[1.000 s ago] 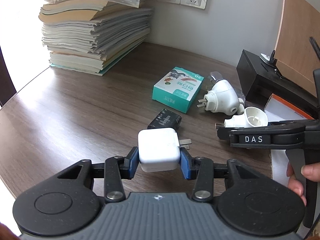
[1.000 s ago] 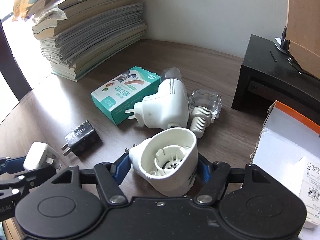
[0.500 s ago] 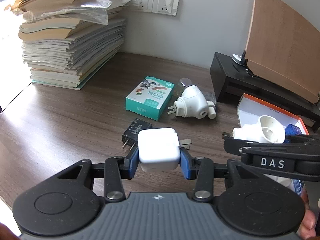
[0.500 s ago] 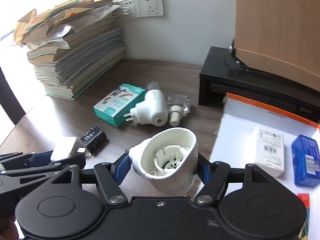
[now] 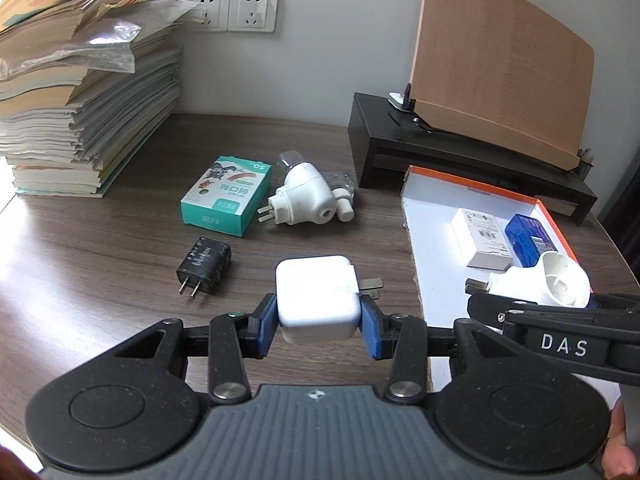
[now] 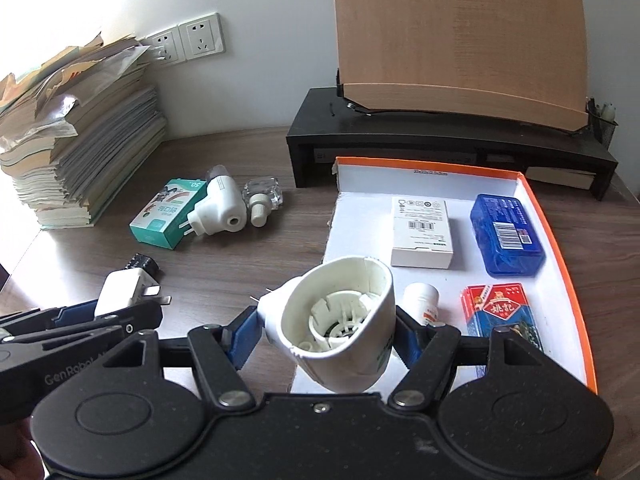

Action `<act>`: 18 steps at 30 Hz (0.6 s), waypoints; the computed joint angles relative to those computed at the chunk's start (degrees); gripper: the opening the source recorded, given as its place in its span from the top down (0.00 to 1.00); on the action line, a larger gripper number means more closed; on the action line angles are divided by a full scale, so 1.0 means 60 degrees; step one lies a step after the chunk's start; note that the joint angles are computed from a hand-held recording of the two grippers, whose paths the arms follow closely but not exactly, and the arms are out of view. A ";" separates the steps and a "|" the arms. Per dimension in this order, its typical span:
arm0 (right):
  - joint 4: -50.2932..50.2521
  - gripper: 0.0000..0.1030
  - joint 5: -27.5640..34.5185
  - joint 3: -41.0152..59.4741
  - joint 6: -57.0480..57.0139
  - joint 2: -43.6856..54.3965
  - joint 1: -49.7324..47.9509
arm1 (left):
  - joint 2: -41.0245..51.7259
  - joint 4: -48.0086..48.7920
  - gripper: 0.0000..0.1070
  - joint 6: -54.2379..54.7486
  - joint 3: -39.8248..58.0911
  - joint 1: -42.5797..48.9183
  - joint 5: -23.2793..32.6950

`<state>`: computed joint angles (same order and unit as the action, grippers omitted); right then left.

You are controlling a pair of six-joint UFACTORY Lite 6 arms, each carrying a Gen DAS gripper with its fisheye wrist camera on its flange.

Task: Organize rigid objects
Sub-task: 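Carry the white cube charger and white plug adapter over the tray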

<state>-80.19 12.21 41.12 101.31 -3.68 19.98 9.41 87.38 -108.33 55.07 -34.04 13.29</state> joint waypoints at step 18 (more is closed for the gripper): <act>0.1600 0.20 0.1401 -0.2057 -0.0470 -0.2802 0.0329 | -0.0088 0.1231 0.59 -0.0712 -0.0056 -0.1002 -0.0390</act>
